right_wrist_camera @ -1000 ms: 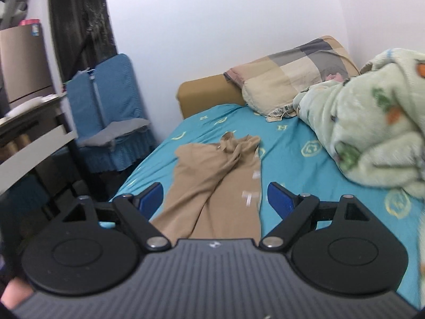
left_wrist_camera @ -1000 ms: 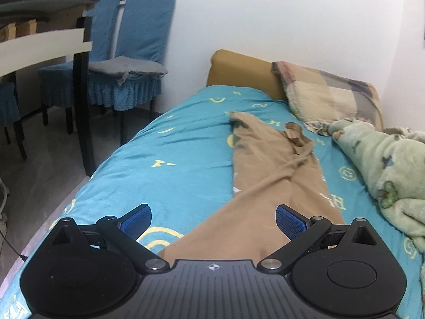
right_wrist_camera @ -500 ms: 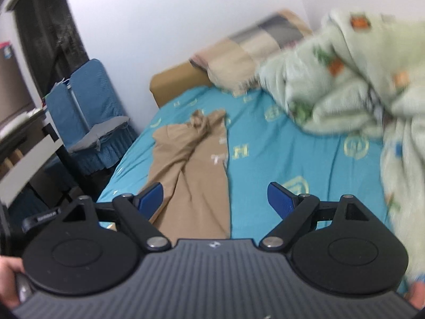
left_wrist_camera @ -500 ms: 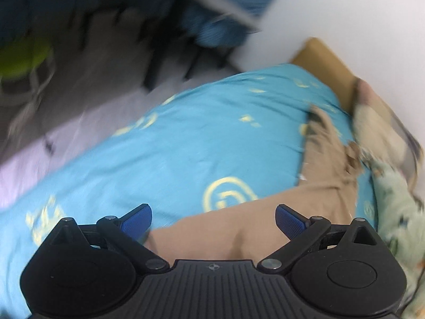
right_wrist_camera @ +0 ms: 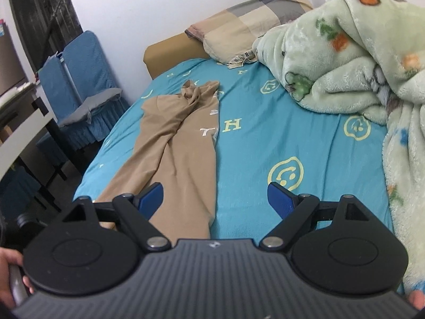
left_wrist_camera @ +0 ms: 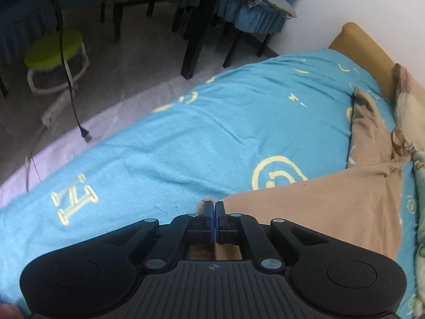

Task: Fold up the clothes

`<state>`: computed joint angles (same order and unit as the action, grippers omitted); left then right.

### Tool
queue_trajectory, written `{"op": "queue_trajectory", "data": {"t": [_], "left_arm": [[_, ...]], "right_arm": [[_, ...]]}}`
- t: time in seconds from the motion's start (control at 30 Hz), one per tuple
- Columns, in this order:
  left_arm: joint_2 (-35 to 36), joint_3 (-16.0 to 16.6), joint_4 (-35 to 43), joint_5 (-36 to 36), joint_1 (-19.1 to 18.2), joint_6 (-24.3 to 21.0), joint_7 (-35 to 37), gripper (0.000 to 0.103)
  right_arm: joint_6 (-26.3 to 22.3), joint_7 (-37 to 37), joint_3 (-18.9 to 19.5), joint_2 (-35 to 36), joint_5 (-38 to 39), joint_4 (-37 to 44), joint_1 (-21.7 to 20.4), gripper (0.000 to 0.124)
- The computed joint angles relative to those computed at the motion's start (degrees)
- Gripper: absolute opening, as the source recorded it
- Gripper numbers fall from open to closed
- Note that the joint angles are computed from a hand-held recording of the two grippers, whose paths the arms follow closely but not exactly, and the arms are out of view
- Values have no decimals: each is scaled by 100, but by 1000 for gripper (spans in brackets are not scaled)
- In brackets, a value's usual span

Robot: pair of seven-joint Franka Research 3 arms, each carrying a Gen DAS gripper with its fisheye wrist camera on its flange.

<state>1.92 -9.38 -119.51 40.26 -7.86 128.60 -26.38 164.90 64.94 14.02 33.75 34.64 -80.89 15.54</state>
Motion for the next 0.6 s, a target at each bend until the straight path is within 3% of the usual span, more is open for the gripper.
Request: {"op": "queue_trajectory", "data": {"t": [0.17,0.23,0.33,0.43,0.6], "left_arm": [[52,-265,575,1109,-379,-1166,565,1],[193,-461,948,1883,-720,-1928,1129,1],[349,-630,1218,2857,-1204,-2524,1794,1],[435,-706,1319,3592,-1566,-2362,2347,1],[659,-629,1507,3470,-1660,-781,3110,1]], "right_arm": [[-60,72,94,-53,251,-49,-164,87],[-78,73,139,-83,393,-74,-234,87],[-4,-118,278,-61,654,-40,-351,87],[89,-130,242,-39,745,2,-332,87],[12,-57,236,-80,894,-42,-399,87]]}}
